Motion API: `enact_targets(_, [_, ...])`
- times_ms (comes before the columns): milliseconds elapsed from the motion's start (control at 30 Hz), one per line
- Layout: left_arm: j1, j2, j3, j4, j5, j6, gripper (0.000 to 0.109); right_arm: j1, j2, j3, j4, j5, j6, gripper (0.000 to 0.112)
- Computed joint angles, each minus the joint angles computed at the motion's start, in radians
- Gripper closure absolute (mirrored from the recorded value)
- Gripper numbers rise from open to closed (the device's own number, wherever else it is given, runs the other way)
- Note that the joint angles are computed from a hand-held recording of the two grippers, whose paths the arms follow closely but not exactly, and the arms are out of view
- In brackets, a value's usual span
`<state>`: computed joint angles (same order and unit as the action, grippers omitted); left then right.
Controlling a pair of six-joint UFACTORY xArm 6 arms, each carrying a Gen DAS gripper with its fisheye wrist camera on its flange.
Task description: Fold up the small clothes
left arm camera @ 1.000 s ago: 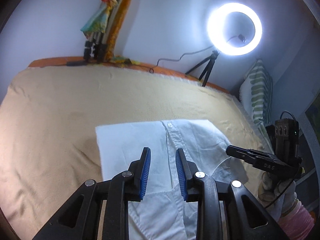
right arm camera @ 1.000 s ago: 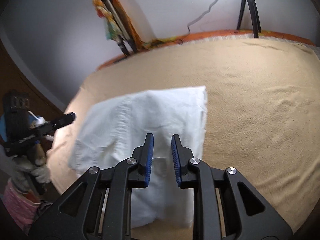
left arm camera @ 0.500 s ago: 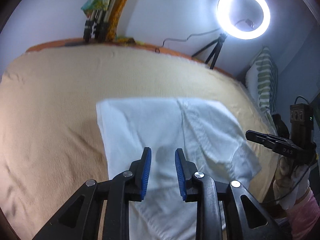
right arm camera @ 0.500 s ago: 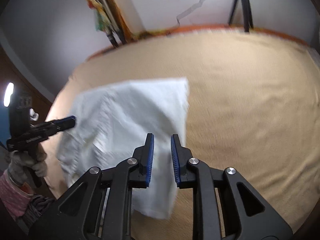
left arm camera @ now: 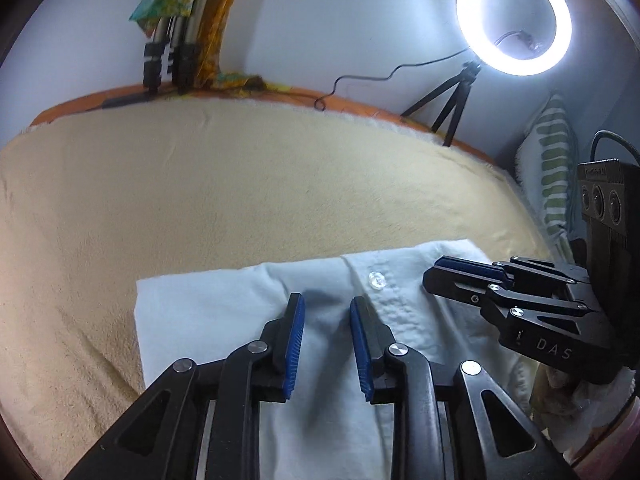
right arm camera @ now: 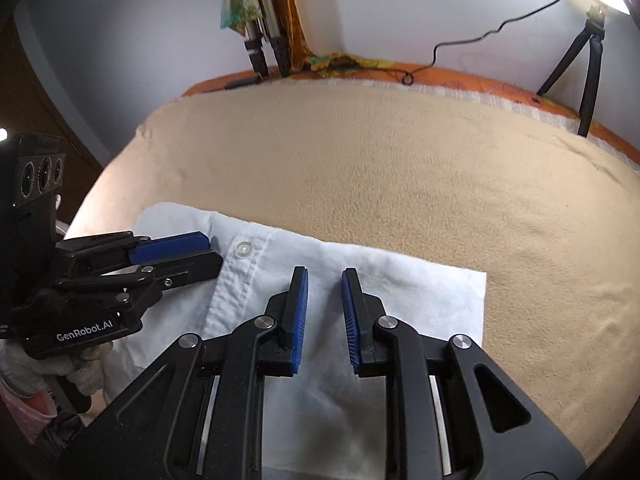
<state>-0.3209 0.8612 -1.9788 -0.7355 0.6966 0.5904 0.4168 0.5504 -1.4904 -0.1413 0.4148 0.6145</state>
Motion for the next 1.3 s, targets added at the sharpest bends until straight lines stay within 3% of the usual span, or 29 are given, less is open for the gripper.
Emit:
enact_targets(167, [0.007, 0.005, 0.015, -0.051, 0.003, 0.063, 0.086, 0.005, 0.029, -0.011, -0.037, 0.016, 0.026, 0.096])
enact_targets(267, [0.021, -0.015, 0.029, -0.076, 0.026, 0.075, 0.088, 0.003, 0.014, -0.006, 0.011, 0.032, -0.027, 0.096])
enact_targets(433, [0.059, -0.051, 0.08, -0.055, -0.053, 0.053, 0.088, -0.047, -0.115, 0.18, 0.05, -0.119, 0.056, 0.092])
enact_targets(533, [0.086, -0.022, 0.054, -0.002, -0.046, -0.013, 0.091, -0.073, -0.149, 0.244, 0.067, -0.128, 0.08, 0.092])
enact_targets(600, [0.09, -0.014, 0.056, 0.077, -0.077, -0.058, 0.088, -0.082, -0.155, 0.26, 0.005, -0.088, 0.128, 0.09])
enact_targets(667, [0.104, -0.015, 0.055, 0.057, -0.064, -0.054, 0.083, -0.091, -0.175, 0.291, -0.097, -0.071, 0.23, 0.076])
enact_targets(867, [0.125, -0.092, 0.146, -0.031, -0.095, 0.01, 0.086, -0.099, -0.307, 0.407, -0.229, -0.087, 0.396, 0.075])
enact_targets(1033, [0.177, -0.157, 0.203, -0.25, 0.024, 0.05, 0.075, -0.074, -0.428, 0.554, -0.125, -0.23, 0.376, 0.074])
enact_targets(1100, [0.188, -0.185, 0.234, -0.312, 0.066, 0.063, 0.075, -0.06, -0.455, 0.587, -0.158, -0.268, 0.408, 0.074])
enact_targets(1200, [0.172, -0.247, 0.319, -0.313, 0.051, 0.113, 0.076, -0.019, -0.464, 0.606, -0.027, -0.287, 0.291, 0.076])
enact_targets(1300, [0.147, -0.292, 0.4, -0.242, 0.006, 0.124, 0.077, 0.013, -0.453, 0.595, 0.043, -0.213, 0.219, 0.08])
